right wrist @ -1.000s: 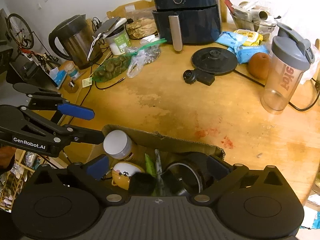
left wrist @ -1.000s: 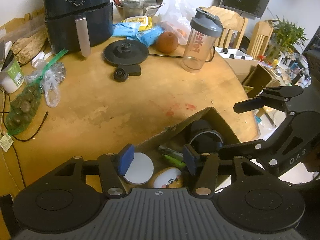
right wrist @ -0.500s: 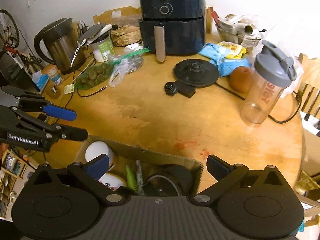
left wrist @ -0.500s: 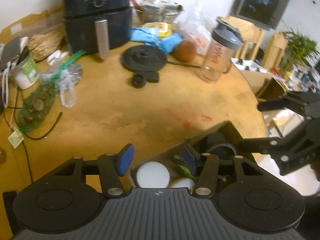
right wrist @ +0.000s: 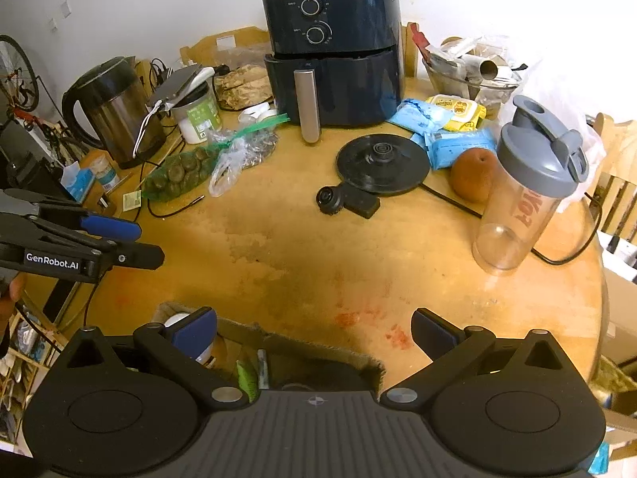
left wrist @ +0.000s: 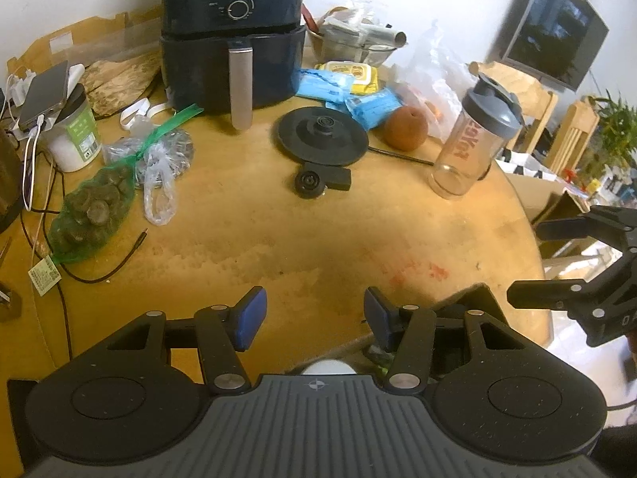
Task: Organize objects
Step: 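Open both tools to drop the cylinder and the stick into the box, then move the left tool to the black round knob and close on it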
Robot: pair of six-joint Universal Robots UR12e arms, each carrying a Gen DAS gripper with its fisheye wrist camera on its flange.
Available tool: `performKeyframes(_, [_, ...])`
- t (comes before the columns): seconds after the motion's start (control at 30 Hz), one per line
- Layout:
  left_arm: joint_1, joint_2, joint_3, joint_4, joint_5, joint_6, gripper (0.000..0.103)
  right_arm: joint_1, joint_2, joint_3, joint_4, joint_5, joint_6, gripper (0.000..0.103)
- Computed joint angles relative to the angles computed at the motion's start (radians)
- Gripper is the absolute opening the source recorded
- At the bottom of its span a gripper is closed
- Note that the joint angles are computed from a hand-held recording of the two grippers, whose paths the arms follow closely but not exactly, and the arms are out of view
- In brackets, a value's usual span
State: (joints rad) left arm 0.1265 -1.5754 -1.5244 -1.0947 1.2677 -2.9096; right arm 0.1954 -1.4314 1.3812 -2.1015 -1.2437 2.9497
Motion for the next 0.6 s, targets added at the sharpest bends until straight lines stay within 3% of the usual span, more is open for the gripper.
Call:
performKeyframes(0.33, [0.002, -0.024, 0.010, 0.039, -0.029, -0.021, 0.053, -0.046, 0.035, -0.053, 0.067, 0.010, -0.049, 0.101])
performKeyframes(0.6, [-0.005, -0.051, 0.032, 0.053, -0.032, -0.048, 0.053, -0.051, 0.076, -0.090, 0.029, -0.021, -0.105, 0.100])
